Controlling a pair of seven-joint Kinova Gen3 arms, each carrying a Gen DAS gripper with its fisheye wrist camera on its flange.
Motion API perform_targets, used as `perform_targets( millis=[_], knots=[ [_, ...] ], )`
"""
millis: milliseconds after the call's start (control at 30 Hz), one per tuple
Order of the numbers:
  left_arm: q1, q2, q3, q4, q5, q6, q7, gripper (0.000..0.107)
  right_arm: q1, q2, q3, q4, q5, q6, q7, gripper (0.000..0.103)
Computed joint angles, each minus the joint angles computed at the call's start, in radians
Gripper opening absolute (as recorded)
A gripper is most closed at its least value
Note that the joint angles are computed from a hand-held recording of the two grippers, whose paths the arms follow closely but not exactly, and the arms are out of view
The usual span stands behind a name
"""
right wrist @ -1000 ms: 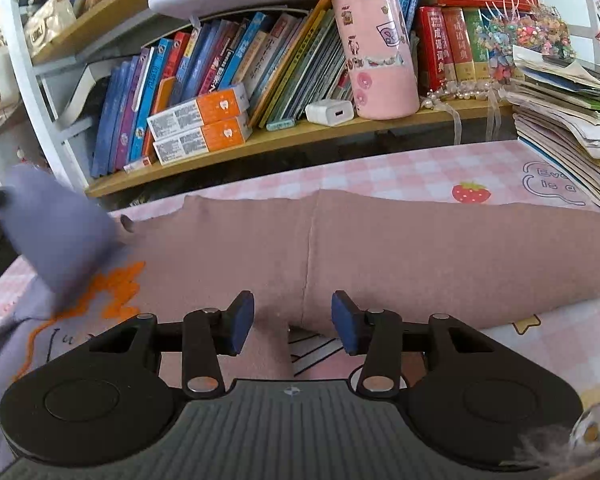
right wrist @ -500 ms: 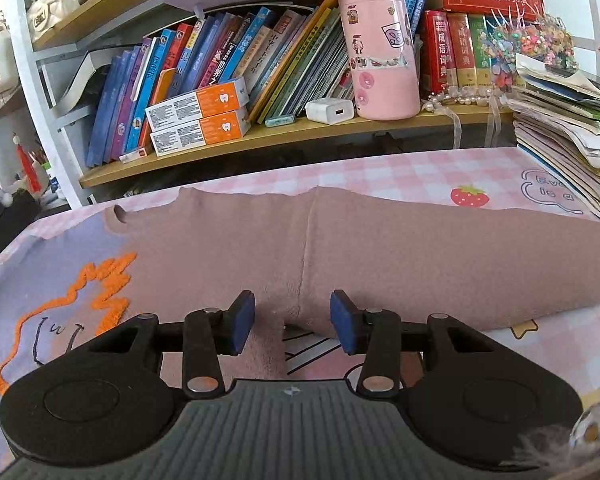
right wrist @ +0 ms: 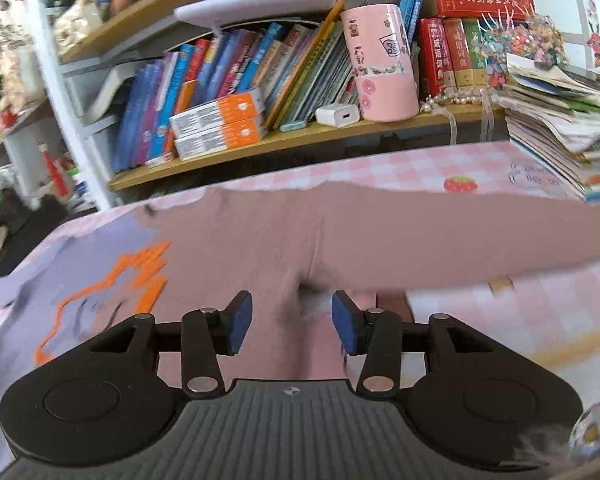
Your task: Fold clothes
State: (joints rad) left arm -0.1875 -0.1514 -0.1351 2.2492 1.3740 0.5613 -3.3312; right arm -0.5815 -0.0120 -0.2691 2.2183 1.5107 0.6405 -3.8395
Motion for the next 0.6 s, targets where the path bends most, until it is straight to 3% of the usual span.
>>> perform_targets(
  millis=[133, 267, 333, 467, 600],
  knots=[
    [-0.027, 0.029, -0.027, -0.009, -0.063, 0.055, 0.093, 0.035, -0.077, -0.045, -0.078, 0.025, -0.133, 0.077, 0.093, 0.042],
    [-0.051, 0.06, -0.034, -0.012, -0.085, 0.098, 0.111, 0.03, -0.147, -0.044, -0.141, 0.009, -0.25, 0.165, 0.178, 0.042],
    [-0.068, 0.06, -0.04, -0.001, -0.086, 0.114, 0.099, 0.019, -0.186, -0.034, -0.167, 0.0, -0.283, 0.226, 0.18, 0.042],
    [-0.108, 0.068, -0.06, -0.004, -0.122, 0.187, 0.123, 0.01, -0.248, -0.021, -0.188, 0.0, -0.305, 0.308, 0.144, 0.041],
    [-0.116, 0.076, -0.047, -0.017, -0.142, 0.208, 0.136, 0.006, -0.287, -0.022, -0.19, 0.0, -0.322, 0.337, 0.132, 0.025]
  ],
)
